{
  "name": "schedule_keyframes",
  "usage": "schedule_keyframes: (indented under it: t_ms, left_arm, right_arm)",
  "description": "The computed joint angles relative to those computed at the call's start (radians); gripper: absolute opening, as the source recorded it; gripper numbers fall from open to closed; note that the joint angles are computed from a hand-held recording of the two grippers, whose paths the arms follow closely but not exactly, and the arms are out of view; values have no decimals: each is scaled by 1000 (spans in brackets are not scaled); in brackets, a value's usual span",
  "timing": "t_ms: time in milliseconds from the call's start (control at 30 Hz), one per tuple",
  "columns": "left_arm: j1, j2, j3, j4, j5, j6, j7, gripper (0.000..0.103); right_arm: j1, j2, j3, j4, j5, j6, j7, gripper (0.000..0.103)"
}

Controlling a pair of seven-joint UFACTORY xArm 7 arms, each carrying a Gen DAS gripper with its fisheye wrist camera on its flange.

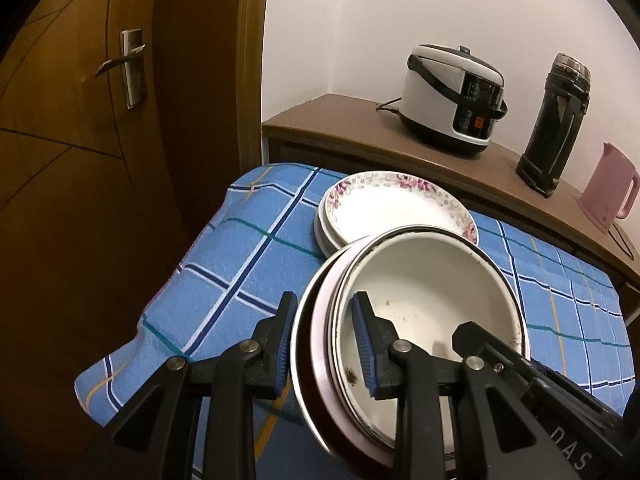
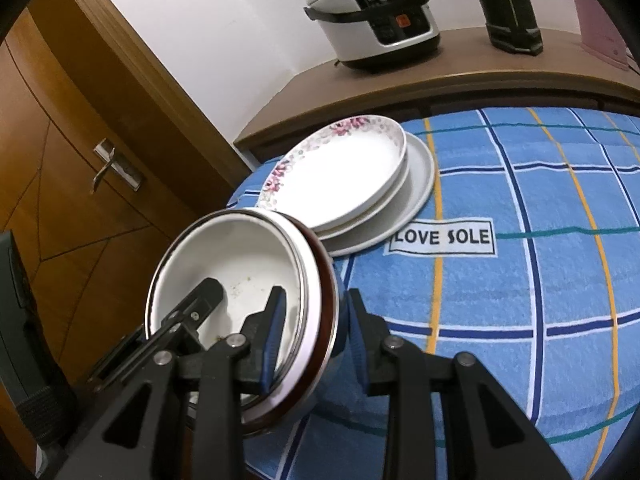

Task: Organize plates and bowls
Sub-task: 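Move the held bowl stack over the floral plate stack with the right gripper, then lower the bowl stack onto the floral plates with the right gripper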

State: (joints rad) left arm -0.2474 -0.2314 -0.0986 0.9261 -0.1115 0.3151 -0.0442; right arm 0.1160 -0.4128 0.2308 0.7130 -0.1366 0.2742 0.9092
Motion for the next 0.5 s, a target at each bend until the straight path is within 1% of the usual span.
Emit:
schedule_keyframes:
  t_ms: [267, 500]
  left_arm:
    - [0, 46, -11, 76, 19, -10, -10, 31]
    - [-10, 142, -25, 205, 32, -12, -2, 31]
  right_arm:
    - [-18, 15, -10, 43, -14, -8, -11, 31]
    - [-51, 41, -27, 98, -31, -8, -24, 31]
